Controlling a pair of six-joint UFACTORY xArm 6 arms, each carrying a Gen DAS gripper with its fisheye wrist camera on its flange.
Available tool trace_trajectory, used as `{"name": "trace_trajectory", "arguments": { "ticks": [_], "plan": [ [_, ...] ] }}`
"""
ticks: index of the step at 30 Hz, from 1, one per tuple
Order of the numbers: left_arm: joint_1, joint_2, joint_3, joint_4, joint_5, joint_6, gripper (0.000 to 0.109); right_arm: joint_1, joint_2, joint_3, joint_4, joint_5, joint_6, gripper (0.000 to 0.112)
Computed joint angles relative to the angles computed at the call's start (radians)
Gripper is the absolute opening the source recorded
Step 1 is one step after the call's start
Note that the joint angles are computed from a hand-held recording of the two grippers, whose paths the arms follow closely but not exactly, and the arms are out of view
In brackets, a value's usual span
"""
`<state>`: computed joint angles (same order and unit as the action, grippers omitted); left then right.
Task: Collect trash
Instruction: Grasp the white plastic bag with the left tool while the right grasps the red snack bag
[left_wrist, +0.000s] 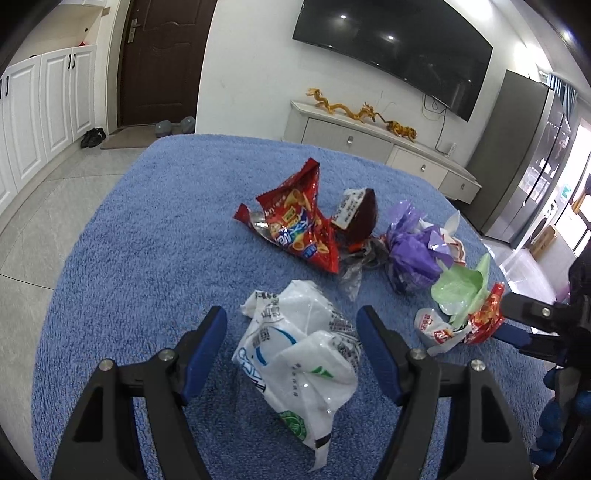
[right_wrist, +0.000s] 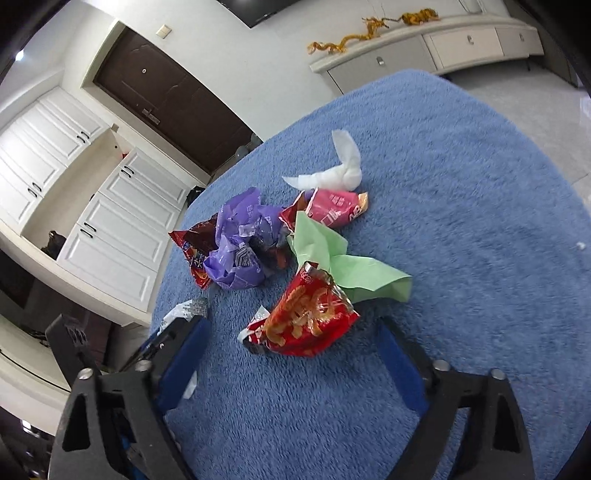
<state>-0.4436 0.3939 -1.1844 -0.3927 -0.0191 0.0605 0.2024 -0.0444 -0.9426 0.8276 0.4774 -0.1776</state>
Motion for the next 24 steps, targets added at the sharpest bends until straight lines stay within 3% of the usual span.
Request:
{"name": "trace_trajectory", "arguments": {
  "ticks": [6,10,16,24],
  "plan": [
    [-0.008,-0.001,-0.005,-0.078,0.018,0.077,0.060,-0.020,0.025,-0.021,0.096,0.045,-0.054,0.052],
    [0.004,-0.011,0.016,0.072,0.006,-0.045,0.053,-0.025,0.013,-0.008,0.113,0.049,-0.071,0.036],
    [0.007,-0.031,0.045,0.085,-0.009,-0.077,0.047,-0.030,-0.028,0.024,0.117,0.048,-0.107,0.033],
    [0.022,-0.088,0.117,0.237,-0.027,-0.241,0.043,-0.034,-0.116,0.078,0.141,0.060,-0.144,0.030]
  ]
}}
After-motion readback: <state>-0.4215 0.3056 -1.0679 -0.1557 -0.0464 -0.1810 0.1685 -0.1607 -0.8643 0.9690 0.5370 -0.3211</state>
